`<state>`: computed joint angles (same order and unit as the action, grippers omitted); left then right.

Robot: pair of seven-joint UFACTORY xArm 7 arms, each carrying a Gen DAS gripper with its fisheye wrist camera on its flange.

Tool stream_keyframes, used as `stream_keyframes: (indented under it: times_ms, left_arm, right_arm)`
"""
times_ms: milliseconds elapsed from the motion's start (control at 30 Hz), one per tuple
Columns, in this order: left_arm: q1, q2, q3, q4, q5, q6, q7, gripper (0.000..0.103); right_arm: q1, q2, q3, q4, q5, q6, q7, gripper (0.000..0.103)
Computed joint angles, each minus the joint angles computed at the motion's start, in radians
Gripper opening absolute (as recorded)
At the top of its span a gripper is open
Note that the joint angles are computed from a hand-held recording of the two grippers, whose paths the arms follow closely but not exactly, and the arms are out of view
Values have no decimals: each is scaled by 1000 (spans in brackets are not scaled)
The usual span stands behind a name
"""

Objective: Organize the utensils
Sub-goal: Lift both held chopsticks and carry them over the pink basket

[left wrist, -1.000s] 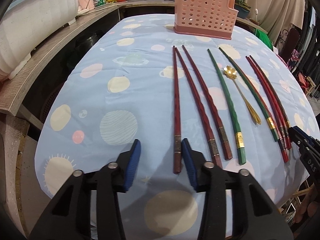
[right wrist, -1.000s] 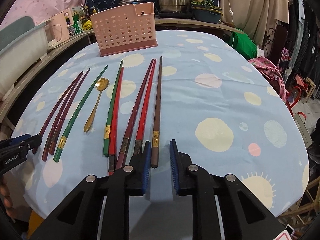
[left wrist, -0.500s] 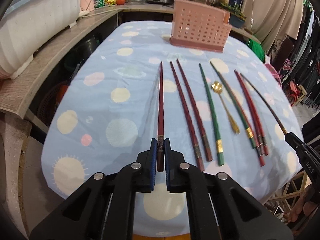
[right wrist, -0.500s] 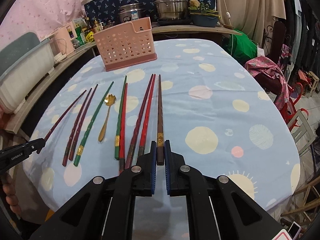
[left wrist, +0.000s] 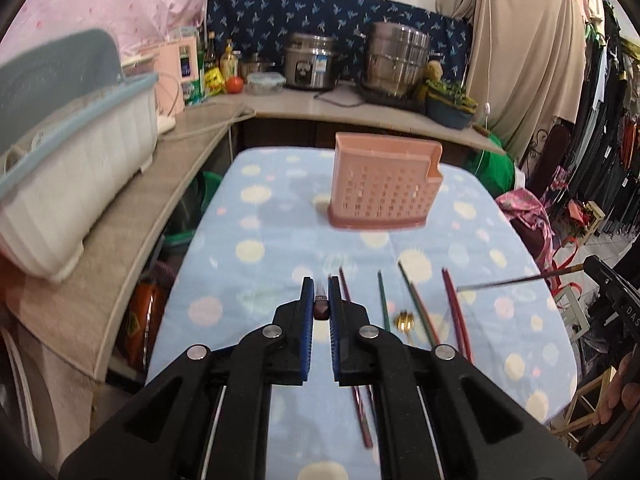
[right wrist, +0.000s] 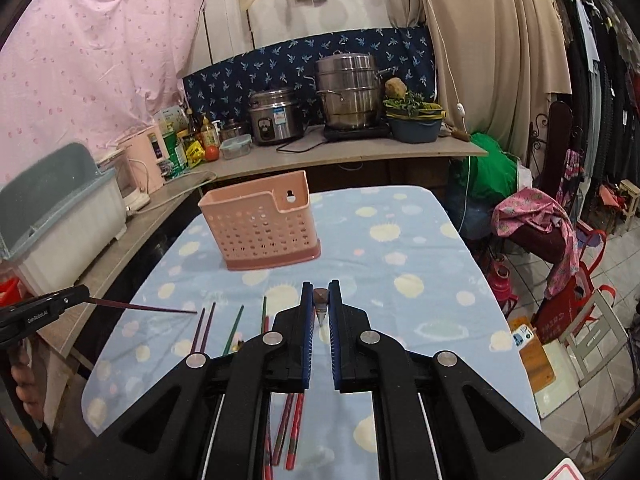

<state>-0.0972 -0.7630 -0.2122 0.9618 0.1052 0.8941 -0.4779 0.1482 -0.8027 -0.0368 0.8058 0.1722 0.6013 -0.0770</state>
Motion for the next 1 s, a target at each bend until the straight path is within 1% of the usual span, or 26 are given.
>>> stream_keyframes:
  times_ms: [167, 300, 433, 567, 667, 767, 833, 900, 1000]
  left_arm:
    - [35, 121, 3, 121, 40, -42, 12, 7]
    - [42, 200, 18, 213, 50, -57, 19, 7]
    - [58, 285, 16, 335, 85, -79, 15, 7]
    - [75, 374, 0, 473, 144, -111, -8, 7]
    - [84, 449, -14, 576, 203, -148, -51, 7]
    - [78, 523, -15, 671, 262, -184, -94, 7]
    - [68, 577, -12, 733, 308, -206, -127, 7]
    - [49, 631, -3, 796, 338, -208, -144, 7]
    - [18, 691, 17, 845, 396, -225, -180, 7]
  right_arm:
    - [13, 107, -4, 100, 5, -46, -12, 7]
    - [35, 183, -19, 185, 30, -81, -33, 7]
    - [51, 273, -28, 284, 59, -132, -53, 7]
    - [99, 382, -58, 407, 140, -187, -95, 7]
    - [105, 467, -50, 495, 177, -250, -117, 7]
    - [127, 556, -59, 598, 257, -288, -160, 7]
    - [112, 612, -40, 661, 279, -307, -165, 7]
    - [91, 666, -16, 721, 283, -314, -163, 7]
    - [53, 742, 24, 800, 268, -306, -146, 7]
